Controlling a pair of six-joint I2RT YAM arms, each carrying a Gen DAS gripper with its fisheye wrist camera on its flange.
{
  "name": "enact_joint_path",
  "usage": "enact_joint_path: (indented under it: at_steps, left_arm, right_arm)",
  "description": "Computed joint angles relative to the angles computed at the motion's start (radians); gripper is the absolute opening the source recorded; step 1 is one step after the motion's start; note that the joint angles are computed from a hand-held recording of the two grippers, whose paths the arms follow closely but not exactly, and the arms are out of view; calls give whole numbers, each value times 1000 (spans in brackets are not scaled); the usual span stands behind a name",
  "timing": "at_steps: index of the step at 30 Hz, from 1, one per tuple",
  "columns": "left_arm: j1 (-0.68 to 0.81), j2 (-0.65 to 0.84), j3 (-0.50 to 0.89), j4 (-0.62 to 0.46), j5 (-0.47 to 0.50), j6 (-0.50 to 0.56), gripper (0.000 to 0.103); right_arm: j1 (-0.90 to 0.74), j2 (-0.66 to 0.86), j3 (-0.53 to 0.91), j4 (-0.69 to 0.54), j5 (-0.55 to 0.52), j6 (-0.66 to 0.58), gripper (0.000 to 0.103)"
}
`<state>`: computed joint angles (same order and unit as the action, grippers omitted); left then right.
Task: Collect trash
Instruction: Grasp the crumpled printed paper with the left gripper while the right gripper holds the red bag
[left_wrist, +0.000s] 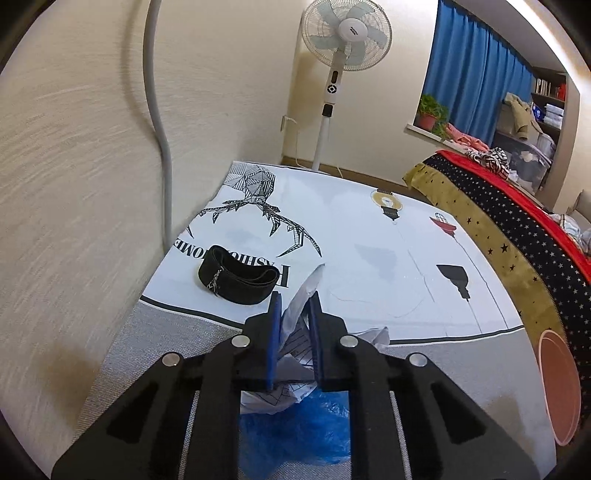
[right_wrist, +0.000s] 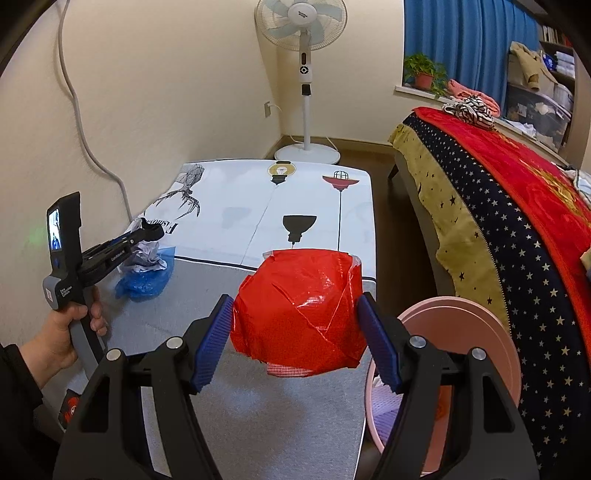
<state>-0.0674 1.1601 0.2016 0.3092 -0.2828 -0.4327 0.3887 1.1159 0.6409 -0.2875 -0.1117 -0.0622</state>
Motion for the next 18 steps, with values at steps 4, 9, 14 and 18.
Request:
enact_joint_path:
  at_steps: [4,9,14,18]
  left_arm:
    - [-20,-15,-1,-6,-25,1,12]
    - [-36,-33,9,-29,-53,-1,12]
    - [-86,-185,46,-175,-109,-12,12]
    - [-236,-347,138,-388,-221,-37,12]
  right_arm:
    - [-4,-4,-2,-3,-2,0,68]
    - [-19,-23,-6,-11,-16,-10,68]
    - [-62,-47,-2,-26,-51,-23,68]
    - [-123,-80,10,-51,-97,-35,68]
